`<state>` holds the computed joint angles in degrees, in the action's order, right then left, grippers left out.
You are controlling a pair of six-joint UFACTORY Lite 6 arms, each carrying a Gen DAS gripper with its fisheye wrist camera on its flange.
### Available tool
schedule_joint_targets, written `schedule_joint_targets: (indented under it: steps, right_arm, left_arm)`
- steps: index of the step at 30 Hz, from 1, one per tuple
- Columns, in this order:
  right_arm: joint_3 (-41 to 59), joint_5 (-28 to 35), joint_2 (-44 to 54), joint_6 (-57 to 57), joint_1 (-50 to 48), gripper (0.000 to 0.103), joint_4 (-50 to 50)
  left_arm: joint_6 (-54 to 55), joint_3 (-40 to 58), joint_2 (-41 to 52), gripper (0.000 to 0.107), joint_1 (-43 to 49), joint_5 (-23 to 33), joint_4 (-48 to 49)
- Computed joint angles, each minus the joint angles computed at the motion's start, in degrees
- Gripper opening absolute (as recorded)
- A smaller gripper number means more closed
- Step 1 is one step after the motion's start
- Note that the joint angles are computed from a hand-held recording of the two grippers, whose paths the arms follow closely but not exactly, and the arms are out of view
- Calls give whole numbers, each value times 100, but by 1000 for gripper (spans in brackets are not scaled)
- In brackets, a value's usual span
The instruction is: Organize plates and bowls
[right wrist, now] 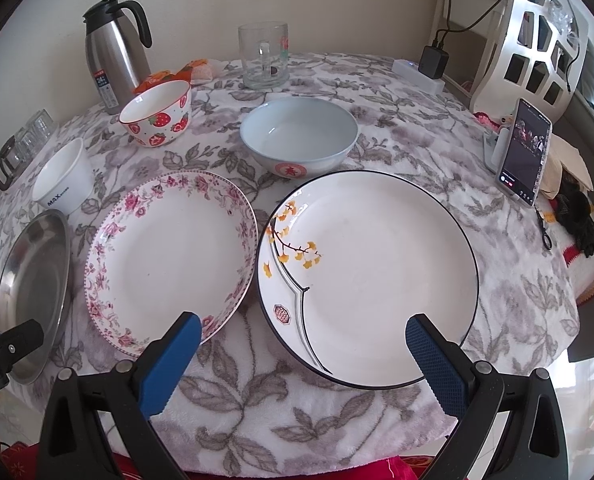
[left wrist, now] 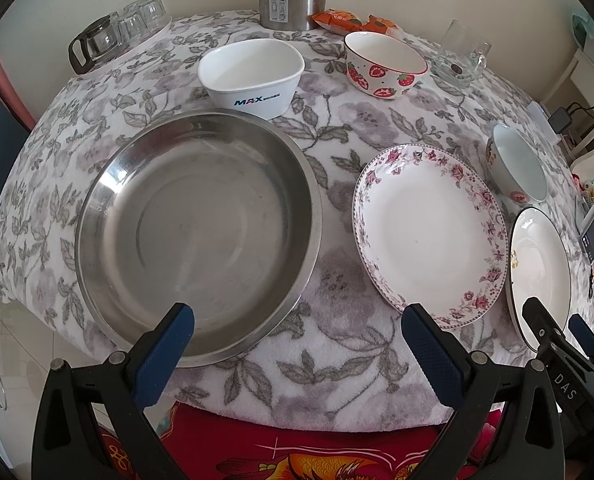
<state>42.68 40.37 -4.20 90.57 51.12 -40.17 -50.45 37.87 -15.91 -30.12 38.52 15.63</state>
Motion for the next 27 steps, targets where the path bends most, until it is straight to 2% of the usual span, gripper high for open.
schedule_joint_targets:
  steps: [7,15,21,27]
  right_arm:
    - [81,-29,76,-63,32,103,33]
    - [415,-37,386,-182,224,103,2]
    - [868,-196,766,-130,520,103,-148]
    - [1224,-377,976,250,824,103,-514]
  left_arm:
    - [39,26,-4,103,69,28,-35]
    - [160,-10,-160,103,541,68,-103]
    - [628,-243,-456,103,1450,-7,-430]
    - [921,-430,-799,103,2777,-51,-536]
